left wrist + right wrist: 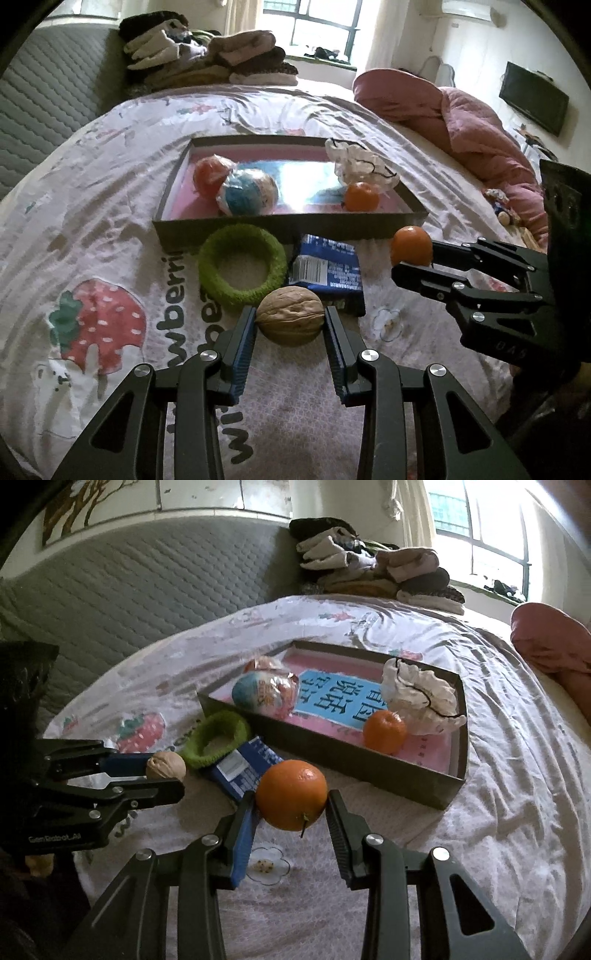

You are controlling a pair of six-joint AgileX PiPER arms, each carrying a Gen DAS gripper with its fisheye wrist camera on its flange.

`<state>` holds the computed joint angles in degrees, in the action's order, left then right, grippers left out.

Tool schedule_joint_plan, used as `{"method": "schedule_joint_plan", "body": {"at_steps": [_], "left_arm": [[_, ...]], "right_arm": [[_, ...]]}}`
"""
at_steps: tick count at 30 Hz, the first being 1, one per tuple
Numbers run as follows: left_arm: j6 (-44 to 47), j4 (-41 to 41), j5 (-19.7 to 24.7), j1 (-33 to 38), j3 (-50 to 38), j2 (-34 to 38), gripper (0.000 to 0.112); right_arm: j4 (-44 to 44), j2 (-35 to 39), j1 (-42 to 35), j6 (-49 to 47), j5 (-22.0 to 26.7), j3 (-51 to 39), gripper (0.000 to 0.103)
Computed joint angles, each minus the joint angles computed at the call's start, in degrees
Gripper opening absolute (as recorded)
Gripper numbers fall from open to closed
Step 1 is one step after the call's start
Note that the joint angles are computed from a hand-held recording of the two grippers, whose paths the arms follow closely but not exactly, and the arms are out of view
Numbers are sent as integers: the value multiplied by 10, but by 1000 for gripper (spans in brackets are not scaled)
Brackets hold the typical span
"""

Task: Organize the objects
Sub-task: 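Close left tool on the walnut while right closes on the orange, then lift and carry the walnut and the orange over the pink tray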

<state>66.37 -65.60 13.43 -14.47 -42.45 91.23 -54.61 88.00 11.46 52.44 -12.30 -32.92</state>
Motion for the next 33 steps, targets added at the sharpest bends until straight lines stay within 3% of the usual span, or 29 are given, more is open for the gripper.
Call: {"method": "schedule_joint_plan", "body": {"at_steps": [7,13,26,33], "left_arm": [[-93,90,-6,-13,6,-30,37],[-123,117,-8,-23,11,-48,37],[-37,47,8,1,-20,-59,37],[-5,31,24,16,-54,-57,37]], "right_arm": [[1,-40,-4,-2,-4,17,38],[45,-60,2,-47,-9,29,38],[148,-103,-4,-151,-49,53,38],[275,-119,17,-280,-50,57,38]]}}
